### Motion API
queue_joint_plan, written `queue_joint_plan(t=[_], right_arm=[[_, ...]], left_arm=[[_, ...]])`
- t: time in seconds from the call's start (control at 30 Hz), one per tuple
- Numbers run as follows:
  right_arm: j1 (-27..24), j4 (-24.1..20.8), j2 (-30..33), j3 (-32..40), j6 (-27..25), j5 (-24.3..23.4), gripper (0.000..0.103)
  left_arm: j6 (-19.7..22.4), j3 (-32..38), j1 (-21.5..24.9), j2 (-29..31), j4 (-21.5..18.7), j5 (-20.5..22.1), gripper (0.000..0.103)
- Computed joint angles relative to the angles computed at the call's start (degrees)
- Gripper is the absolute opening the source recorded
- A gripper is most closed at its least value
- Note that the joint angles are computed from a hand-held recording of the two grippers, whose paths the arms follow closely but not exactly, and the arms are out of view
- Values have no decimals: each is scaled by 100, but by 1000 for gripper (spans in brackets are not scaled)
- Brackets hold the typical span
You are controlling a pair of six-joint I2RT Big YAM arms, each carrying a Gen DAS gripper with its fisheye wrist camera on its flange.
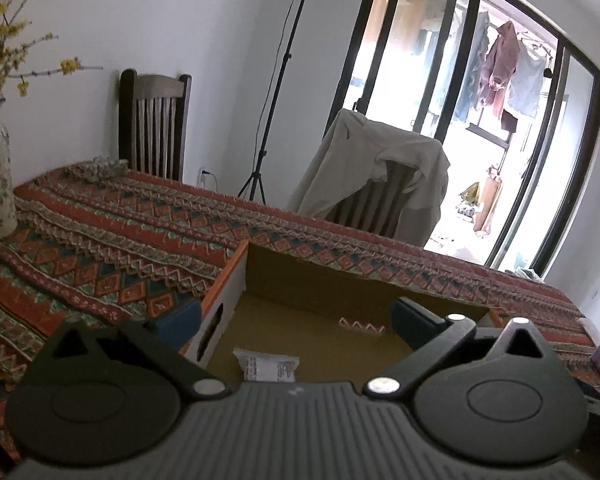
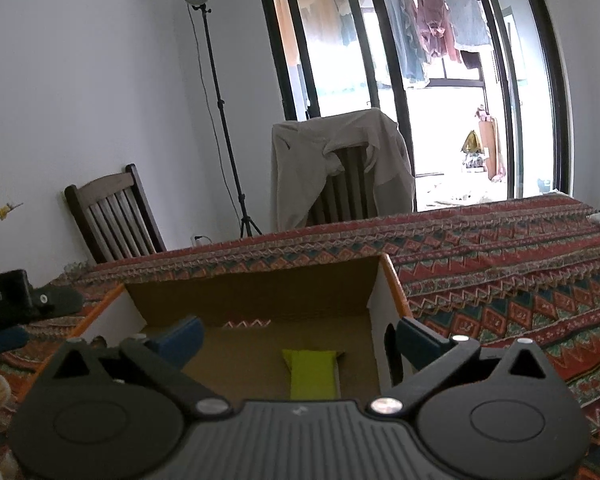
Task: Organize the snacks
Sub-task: 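Open both tools in the box and withdraw them to the pile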
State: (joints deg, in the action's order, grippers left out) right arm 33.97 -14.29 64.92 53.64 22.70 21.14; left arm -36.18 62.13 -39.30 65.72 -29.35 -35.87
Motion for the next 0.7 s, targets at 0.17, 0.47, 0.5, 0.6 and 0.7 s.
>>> queue_joint_plan(t=[0.17,0.47,0.5,0.6,0.7], right_arm=[[151,-157,-347,-40,-74,213,103],[553,-692,-1150,-431,5,471,103],[607,-766,-1263,-502,30,508,103],[776,-955,-1580,-710,93,635,103],[962,-1094,-1871,-922,126,778,103]], left_arm=[[-66,-26,-219,-265,-272,-162,103],[-338,-333,-766,-899,-840,-598,103],[-379,-362,-805,-953,-902,-618,103],[-536,-492,-975,-1138,-1104,-726,103],[-720,-605,-1178,-1285,-1328,-889,103]])
